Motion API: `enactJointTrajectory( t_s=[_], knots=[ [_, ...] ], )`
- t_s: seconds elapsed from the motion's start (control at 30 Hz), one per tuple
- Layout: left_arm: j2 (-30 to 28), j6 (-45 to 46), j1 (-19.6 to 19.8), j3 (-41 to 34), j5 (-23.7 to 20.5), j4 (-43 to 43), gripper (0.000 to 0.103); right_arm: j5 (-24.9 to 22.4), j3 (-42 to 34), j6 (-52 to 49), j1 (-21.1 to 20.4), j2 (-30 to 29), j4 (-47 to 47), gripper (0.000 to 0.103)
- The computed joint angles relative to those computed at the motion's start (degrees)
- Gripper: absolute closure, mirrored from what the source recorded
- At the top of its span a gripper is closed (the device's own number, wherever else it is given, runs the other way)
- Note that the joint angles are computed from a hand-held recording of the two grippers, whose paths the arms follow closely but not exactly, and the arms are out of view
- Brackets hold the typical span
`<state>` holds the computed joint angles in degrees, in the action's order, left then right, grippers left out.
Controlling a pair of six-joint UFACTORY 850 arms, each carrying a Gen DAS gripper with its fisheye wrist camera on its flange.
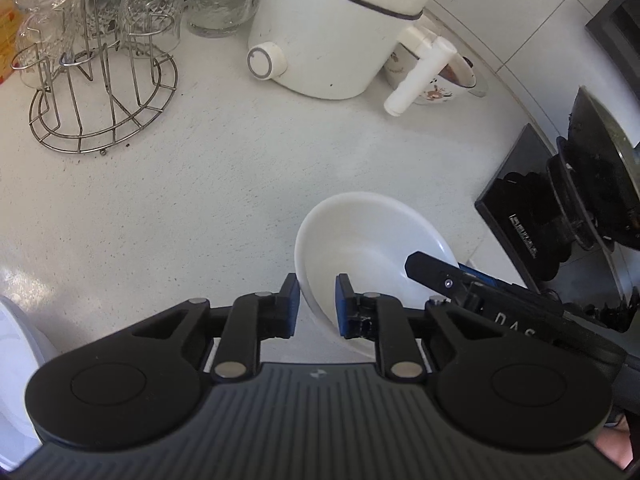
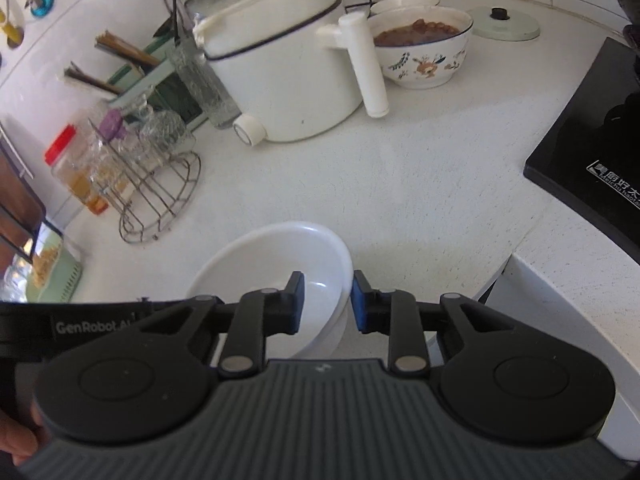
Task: Organize plates and bowls
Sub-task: 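Close the left gripper on the white ceramic bowl's rim, then lift the ceramic bowl with the left gripper toward the plastic bowl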
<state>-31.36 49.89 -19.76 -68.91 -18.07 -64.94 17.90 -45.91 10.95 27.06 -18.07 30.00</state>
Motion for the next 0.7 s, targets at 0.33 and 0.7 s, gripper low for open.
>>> enactJointTrajectory(
  t_s=[0.33,0.7],
  knots=[
    [5.4,-0.1,-1.0,1.8,2.3,6.9,0.081,1.4,2.2,3.8,0.8,4.8,-1.4,0.073],
    [10.8,4.0,0.9,5.5,1.9,-0.3,0.081,1.9,3.9,10.0,1.7,8.9,-7.5,0.073]
  ],
)
